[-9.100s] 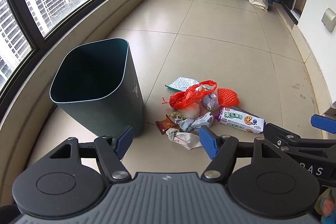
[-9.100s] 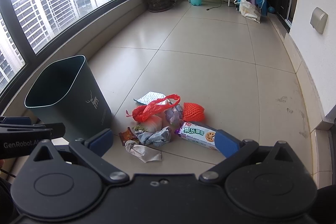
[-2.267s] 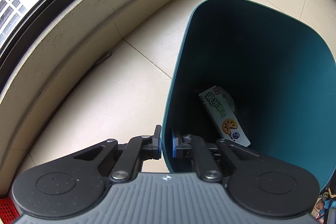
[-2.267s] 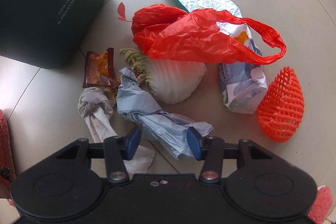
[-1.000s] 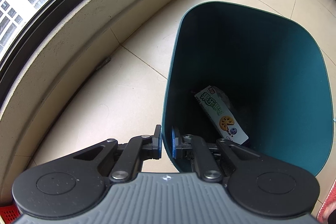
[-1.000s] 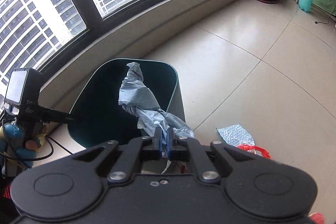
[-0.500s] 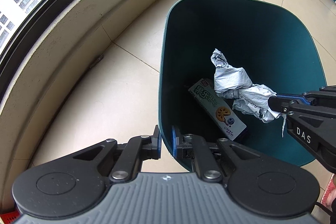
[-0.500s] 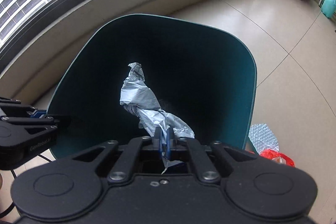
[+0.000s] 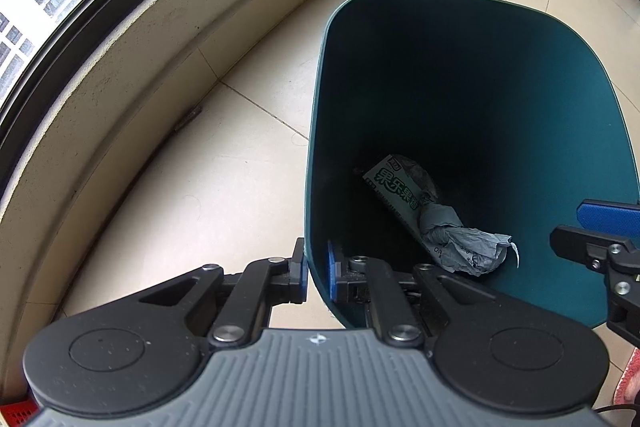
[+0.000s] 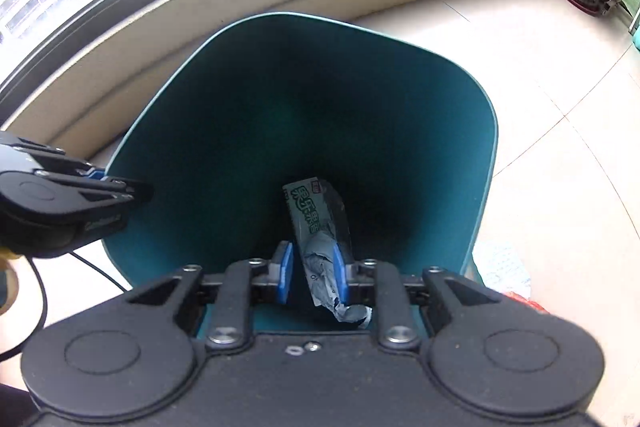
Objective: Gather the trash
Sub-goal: 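Carry the grey cloth with the right tool and release it into the bin, then lower the right tool to the white sock and grasp it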
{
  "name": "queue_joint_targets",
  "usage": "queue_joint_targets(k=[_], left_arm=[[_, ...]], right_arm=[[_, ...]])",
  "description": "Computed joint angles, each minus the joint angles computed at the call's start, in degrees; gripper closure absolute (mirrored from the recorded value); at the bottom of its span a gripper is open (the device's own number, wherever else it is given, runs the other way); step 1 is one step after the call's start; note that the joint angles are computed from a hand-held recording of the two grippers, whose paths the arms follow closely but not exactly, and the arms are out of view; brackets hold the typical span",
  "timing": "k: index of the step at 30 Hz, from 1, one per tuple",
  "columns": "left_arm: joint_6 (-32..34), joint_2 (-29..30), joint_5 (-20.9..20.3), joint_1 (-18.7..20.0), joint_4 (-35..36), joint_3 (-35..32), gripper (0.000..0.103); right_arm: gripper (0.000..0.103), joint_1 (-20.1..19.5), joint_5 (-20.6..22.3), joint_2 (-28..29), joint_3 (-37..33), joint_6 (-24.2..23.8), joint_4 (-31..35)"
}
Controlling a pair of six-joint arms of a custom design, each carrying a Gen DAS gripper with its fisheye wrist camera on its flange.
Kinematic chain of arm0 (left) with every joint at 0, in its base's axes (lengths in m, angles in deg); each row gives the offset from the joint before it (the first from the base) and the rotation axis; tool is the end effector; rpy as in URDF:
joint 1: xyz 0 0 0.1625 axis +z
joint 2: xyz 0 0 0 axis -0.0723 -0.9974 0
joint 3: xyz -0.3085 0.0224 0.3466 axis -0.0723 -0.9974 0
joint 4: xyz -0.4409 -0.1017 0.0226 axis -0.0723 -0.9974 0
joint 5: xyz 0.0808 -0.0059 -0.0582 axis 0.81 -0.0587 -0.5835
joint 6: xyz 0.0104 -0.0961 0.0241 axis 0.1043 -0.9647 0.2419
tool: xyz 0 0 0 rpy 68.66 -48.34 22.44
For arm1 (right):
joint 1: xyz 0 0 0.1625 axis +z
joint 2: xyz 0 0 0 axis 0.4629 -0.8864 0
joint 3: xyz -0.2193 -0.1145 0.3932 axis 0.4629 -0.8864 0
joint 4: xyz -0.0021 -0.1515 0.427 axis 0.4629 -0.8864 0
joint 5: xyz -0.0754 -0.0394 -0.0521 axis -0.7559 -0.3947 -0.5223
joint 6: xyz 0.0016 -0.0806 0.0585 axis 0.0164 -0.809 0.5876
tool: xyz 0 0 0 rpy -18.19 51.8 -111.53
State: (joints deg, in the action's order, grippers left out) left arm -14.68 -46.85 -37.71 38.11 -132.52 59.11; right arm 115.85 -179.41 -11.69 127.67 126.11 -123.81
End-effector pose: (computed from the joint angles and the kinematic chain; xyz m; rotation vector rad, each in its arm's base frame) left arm -0.2617 -0.4059 0.4403 0.9511 2.2219 -0.0421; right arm 0.5014 -0.2950 0.2423 -0.1756 -2.3462 0.6567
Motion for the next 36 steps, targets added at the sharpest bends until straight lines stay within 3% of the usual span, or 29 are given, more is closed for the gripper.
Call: queue_joint_targets(k=[3, 8, 11, 14, 20, 25, 29, 36], left_arm=[[-0.29, -0.13, -0.10, 0.19, -0.23, 0.55, 0.094], [-0.49, -0.43, 0.25, 0.09, -0.40, 1.27, 0.094], [-1.20, -0.99, 0.09, -0.46, 0.28, 1.57, 0.094], [-2.11, -1.33, -0.16, -1.17, 0.59, 2.08, 0.094], [-2.12, -1.45, -0.21, -0.98, 1.41, 1.34, 0.094], [-2.41, -1.61, 0.09, -1.27, 1.58, 1.48, 0.094], [-3.07, -1.33, -0.02, -1.10, 1.87, 1.18, 0.094], [-3.36, -1.20, 0.06, -1.03, 2.10, 1.13, 0.093]], right_arm=[[0.071, 3.10, -0.15, -3.60, 1.80, 3.39, 1.11], [0.063, 7.13, 0.51, -8.06, 4.33, 13.34, 8.17], [0.059, 8.25, 1.95, -10.44, 7.29, 16.10, 8.68], [0.052, 7.67, 4.39, -12.06, 11.52, 14.82, 6.06], [0.053, 5.99, 9.11, -12.93, 20.15, 15.04, -1.57], [0.053, 3.96, 12.88, -10.71, 25.15, 8.16, -8.88], [0.053, 1.73, 15.26, -9.14, 28.01, 5.80, -11.34], [0.053, -1.44, 15.84, -7.31, 32.11, 1.91, -17.94]])
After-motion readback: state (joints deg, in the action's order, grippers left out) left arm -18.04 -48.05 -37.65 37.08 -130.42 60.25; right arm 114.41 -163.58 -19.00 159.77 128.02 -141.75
